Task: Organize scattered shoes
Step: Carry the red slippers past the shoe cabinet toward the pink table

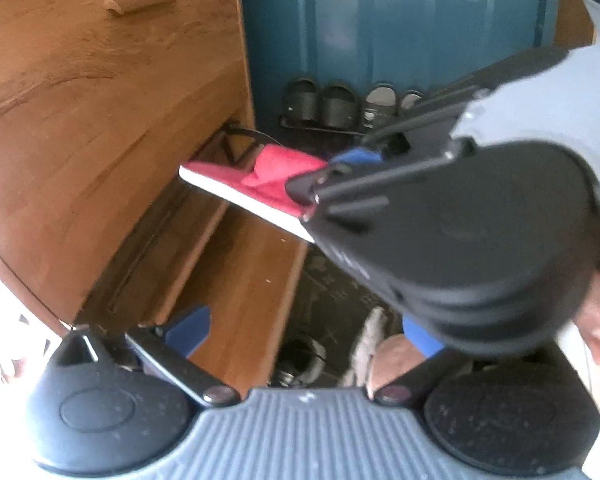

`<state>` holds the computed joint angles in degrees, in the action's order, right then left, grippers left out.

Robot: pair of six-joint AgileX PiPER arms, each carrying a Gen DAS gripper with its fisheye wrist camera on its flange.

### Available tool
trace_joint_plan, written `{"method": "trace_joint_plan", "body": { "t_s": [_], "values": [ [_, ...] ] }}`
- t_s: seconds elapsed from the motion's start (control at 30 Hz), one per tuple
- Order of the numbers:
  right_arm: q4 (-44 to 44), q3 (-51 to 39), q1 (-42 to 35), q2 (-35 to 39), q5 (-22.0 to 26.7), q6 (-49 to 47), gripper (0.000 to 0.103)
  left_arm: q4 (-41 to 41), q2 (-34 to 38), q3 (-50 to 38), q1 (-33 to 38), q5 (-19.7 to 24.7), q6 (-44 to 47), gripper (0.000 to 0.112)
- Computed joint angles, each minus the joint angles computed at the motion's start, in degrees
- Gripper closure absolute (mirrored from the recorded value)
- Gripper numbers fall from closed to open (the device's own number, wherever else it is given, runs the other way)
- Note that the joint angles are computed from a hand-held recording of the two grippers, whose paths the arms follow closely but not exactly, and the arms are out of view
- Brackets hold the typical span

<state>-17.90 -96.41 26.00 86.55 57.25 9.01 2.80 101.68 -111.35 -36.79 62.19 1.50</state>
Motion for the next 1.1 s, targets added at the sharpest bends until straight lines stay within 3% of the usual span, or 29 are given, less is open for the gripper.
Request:
{"method": "trace_joint_plan", "body": {
  "t_s": [0.13, 0.37, 0.87, 1.1],
  "values": [
    [0.47, -4.33, 0.29, 3.78, 0.68, -1.36, 0.095, 0.39, 1.65, -2.11, 3.17, -0.23, 1.63, 0.009],
    [3.39, -10.93, 2.49, 9.15, 2.24, -4.22, 0.095, -0.53, 0.20, 1.67, 10.72, -0.51, 3.96, 0.009],
    [3.43, -32.68, 14.49, 22.91, 11.80, -6.45, 0.095, -0.93, -12.75, 20.57, 25.52, -6.20, 12.55, 0.009],
    [-1.41, -32.14, 20.92, 24.83, 12.42, -7.09, 0.095, -6.77, -21.32, 34.22, 33.37, -7.94, 18.80, 0.009]
  ]
}}
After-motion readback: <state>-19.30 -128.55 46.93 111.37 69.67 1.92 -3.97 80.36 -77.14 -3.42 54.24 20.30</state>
